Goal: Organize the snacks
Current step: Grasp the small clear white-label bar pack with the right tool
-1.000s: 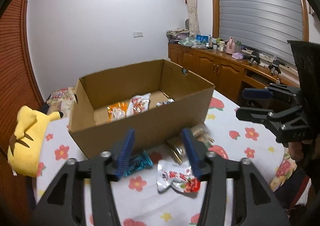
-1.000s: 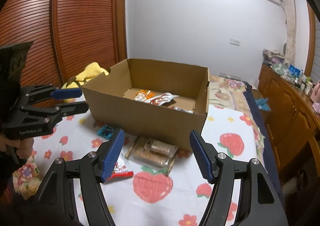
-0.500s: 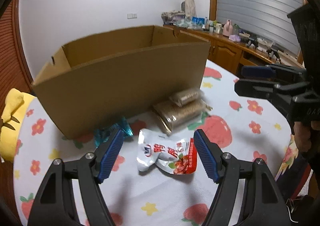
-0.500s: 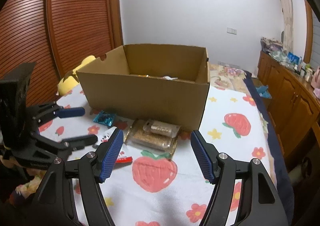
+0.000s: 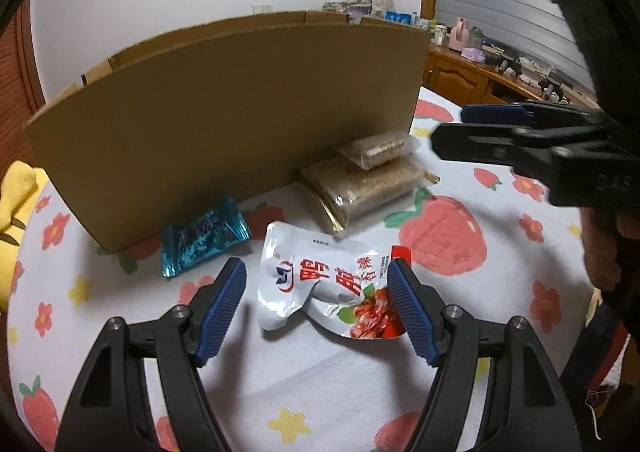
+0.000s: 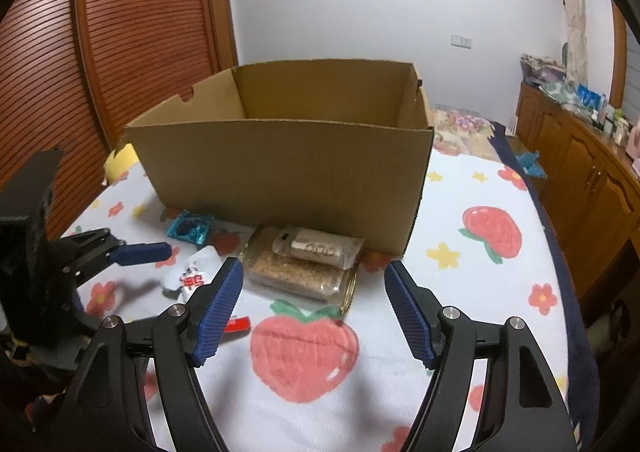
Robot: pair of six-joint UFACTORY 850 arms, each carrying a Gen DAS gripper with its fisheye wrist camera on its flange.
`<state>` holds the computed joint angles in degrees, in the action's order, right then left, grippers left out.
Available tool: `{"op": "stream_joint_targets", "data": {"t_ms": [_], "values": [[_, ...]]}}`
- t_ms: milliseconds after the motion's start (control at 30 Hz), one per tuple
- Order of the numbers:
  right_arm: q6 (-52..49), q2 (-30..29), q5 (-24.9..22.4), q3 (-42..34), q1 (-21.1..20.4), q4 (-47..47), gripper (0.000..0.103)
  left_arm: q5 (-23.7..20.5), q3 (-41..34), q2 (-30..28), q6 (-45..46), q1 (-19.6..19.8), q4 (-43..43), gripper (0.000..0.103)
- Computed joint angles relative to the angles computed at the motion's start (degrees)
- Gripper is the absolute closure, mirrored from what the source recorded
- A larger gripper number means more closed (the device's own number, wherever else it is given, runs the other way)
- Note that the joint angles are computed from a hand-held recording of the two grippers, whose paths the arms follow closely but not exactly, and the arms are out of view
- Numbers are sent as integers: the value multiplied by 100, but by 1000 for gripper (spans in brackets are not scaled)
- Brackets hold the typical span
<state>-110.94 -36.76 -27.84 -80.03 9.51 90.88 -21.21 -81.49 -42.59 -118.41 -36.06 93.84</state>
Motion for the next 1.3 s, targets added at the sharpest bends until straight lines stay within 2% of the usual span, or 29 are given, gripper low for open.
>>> {"op": "stream_joint_targets", "data": {"t_ms": [167,367,633,867,967,1033,1100,1133,1167,1233,1300], "values": [[680,-355,149,-442,92,-497,28,153,-19,-24,233,46,-401,30],[1466,-698,236,-902,164,-1114,28,205,54,19,-17,63,-273,30],[2161,-949,341,-1267,275,-1723,28,262,81,41,-79,94,-241,30],[2364,-1045,340,-1351,303,-1994,29,326,165,88,-375,141,-37,30],[2117,-1001,305,-1283,271,-1725,36,325,150,90,-261,133,-145,30],[1975,-969,272,-1237,245,-1582,50,320,113,72,-188,133,-212,30],[1908,-946,188,-1199,215,-1499,57,321,97,65,-170,133,-232,30],[1832,-921,171,-1163,199,-1423,65,321,97,65,-170,133,-232,30],[1766,-900,138,-1133,186,-1354,66,315,95,62,-178,132,-225,30],[1597,-844,47,-1050,155,-1170,77,316,51,32,-149,129,-257,30],[1263,-743,-94,-908,92,-851,81,311,46,27,-151,127,-255,30]]}}
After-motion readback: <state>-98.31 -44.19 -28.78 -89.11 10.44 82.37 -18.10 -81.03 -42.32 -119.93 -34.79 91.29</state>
